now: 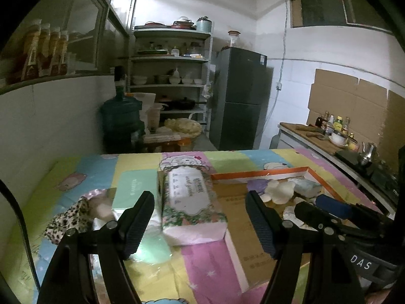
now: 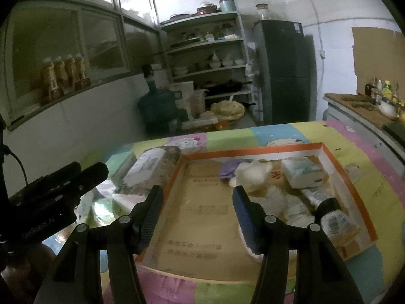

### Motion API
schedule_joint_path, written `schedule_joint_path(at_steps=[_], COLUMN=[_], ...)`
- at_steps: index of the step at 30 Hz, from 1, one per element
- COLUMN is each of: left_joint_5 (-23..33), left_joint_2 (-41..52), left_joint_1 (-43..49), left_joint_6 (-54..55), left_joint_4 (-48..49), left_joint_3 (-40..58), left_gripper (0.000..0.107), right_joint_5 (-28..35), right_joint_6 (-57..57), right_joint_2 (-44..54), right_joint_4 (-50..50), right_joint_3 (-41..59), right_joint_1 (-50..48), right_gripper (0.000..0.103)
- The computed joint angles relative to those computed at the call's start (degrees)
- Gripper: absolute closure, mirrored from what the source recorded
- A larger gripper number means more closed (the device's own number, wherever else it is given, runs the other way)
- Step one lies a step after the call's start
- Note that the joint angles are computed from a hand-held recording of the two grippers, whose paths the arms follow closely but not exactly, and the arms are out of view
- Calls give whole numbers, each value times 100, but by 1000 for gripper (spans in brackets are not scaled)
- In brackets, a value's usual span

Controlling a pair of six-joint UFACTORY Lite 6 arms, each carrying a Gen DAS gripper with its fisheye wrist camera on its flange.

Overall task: Organize soft objects
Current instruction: 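Move both tools back toward the remaining items on the bed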

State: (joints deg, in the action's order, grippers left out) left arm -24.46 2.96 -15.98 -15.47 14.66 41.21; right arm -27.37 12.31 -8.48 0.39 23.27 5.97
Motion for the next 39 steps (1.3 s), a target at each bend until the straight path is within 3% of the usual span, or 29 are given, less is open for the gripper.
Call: schedule_joint_path(at_steps=[10,21,29,39], left_joint_5=[-413,-1032,-1463,-2018], left_joint_2=[-339,-426,-19,403], left_joint_1=[630,2254,3449,4334], left_joint_6=[-153,-1237,-1888,-2275], left_joint_4=[319,1970,2964,4024], left_joint_3=[-517,-824,-650,-631], left_gripper=[33,33,33,33], right_joint_5=[-253,-349,-307,173], right_joint_6=[-629,-1191,-1392,-1003], right_joint_2=[144,615,1450,3159], right_joint_4=[1034,1866,2073,1558], right_joint_3=[3,331,1004,2522], right_joint_1=[776,1582,2083,2302], right_gripper=[44,44,44,44])
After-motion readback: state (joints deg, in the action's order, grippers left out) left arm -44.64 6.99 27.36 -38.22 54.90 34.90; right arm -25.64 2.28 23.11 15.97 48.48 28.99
